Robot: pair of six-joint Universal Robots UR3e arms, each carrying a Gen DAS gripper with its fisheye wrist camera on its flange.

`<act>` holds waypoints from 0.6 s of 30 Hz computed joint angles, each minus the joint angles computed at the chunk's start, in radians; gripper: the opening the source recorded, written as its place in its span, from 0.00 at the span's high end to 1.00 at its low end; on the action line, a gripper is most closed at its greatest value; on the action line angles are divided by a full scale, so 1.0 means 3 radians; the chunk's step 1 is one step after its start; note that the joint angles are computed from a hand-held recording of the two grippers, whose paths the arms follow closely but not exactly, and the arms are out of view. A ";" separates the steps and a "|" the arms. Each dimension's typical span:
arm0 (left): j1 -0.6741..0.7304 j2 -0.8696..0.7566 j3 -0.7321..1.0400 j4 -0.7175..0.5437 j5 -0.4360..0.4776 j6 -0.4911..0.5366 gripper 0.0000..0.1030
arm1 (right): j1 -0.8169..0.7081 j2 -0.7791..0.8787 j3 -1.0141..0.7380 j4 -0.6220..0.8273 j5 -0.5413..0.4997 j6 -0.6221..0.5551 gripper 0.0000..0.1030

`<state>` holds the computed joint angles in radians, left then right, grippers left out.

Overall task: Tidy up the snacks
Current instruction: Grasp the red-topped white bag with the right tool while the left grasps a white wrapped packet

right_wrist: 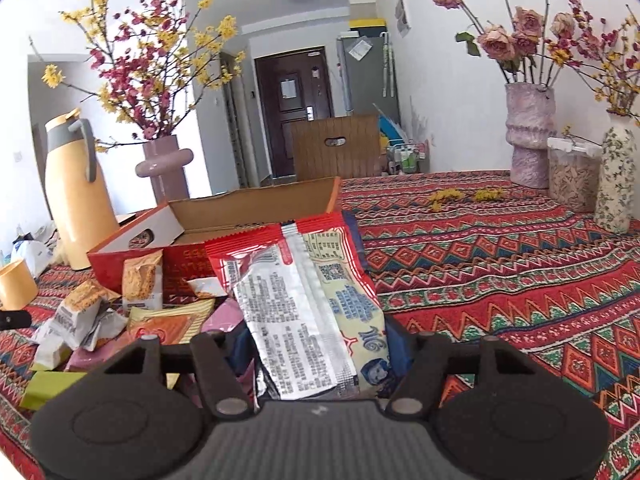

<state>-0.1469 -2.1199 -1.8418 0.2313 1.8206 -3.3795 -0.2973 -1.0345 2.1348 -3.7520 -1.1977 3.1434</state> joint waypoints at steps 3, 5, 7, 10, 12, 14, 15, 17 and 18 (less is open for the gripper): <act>0.0069 -0.0077 0.0172 -0.0192 0.0076 0.0051 0.00 | -0.0005 0.0023 -0.0008 0.0006 -0.0101 0.0049 0.39; 0.0114 -0.0135 0.0295 -0.0310 0.0077 0.0100 0.01 | 0.0008 0.0032 -0.0016 0.0007 -0.0142 0.0070 0.39; 0.0140 -0.0202 0.0422 -0.0414 0.0072 0.0165 0.04 | 0.0025 0.0037 -0.0025 0.0007 -0.0176 0.0076 0.39; 0.0166 -0.0271 0.0583 -0.0557 0.0005 0.0254 0.05 | 0.0050 0.0045 -0.0047 0.0015 -0.0218 0.0093 0.39; 0.0168 -0.0315 0.0689 -0.0647 -0.0040 0.0344 0.05 | 0.0066 0.0054 -0.0070 0.0029 -0.0247 0.0108 0.39; 0.0184 -0.0363 0.0826 -0.0829 -0.0110 0.0405 0.05 | 0.0087 0.0066 -0.0095 0.0044 -0.0288 0.0128 0.39; 0.0193 -0.0386 0.0874 -0.0896 -0.0138 0.0409 0.05 | 0.0101 0.0071 -0.0117 0.0064 -0.0307 0.0138 0.39; 0.0203 -0.0440 0.0973 -0.1001 -0.0164 0.0444 0.07 | 0.0102 0.0073 -0.0119 0.0070 -0.0319 0.0140 0.39; 0.0205 -0.0466 0.1011 -0.1034 -0.0176 0.0454 0.08 | 0.0108 0.0074 -0.0128 0.0080 -0.0328 0.0142 0.39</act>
